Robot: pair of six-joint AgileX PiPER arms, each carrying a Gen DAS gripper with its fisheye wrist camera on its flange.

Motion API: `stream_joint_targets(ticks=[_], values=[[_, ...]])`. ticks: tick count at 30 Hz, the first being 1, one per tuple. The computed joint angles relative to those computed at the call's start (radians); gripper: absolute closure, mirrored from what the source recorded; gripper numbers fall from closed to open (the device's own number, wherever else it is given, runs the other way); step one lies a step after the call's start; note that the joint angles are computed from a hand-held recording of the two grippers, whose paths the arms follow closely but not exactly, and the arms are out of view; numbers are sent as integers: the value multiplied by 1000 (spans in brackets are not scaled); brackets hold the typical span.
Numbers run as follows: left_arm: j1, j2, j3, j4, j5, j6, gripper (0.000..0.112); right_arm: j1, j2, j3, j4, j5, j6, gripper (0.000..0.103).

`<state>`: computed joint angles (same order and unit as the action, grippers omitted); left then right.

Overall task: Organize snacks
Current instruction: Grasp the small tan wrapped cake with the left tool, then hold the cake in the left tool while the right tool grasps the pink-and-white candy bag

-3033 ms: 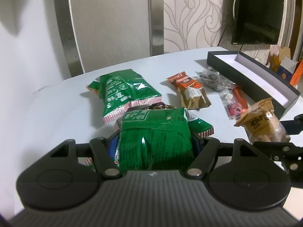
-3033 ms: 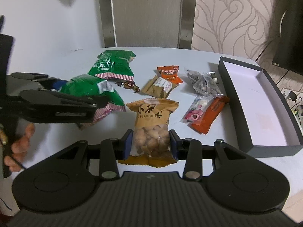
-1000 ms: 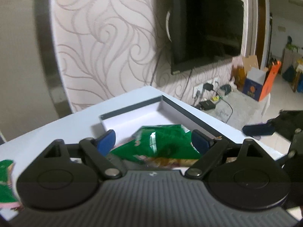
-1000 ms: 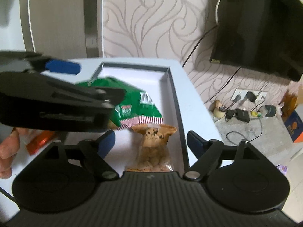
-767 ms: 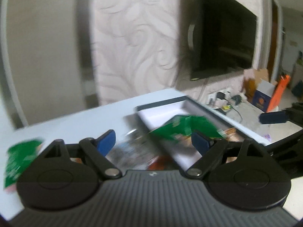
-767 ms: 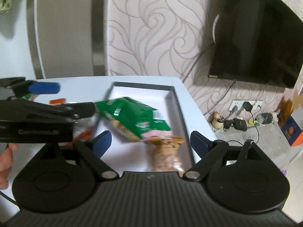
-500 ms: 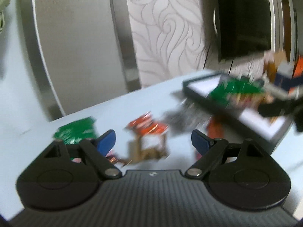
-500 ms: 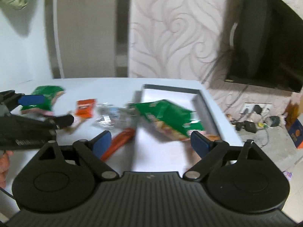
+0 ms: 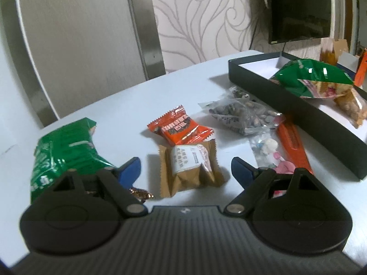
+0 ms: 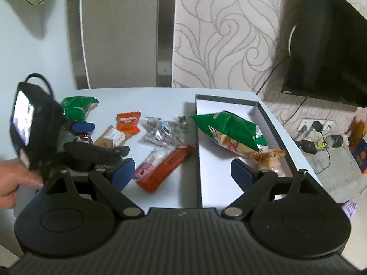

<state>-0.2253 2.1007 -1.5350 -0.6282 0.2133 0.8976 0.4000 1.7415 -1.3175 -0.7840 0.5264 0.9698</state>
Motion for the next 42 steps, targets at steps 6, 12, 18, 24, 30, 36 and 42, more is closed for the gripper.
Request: stream_joint_targets(ticks=[6,12,18,24,30,36,42], values=[[-3,21,-45,81,34,-79,70,-7,8,-15,9,-2,-30,11],[54,-71,98,-82,21,64,71,-34,140,-188,286,-16,-335,35],[115,-125,174,-226,59,211,69,-55,325,-376,466,33,-468,53],[122,-118,154,-152,84,149,68,-37,493,-598,414,140,-479,54],[124,-113,148,-152,89,144,67,-57,580,-703,477,162,-518,45],[122,-105,143,-159,83,145,66,-89,582,-689,543,142,-569,17],[119,-106,143,-147,79,135,66,-79,541,-597,541,59,-597,31]])
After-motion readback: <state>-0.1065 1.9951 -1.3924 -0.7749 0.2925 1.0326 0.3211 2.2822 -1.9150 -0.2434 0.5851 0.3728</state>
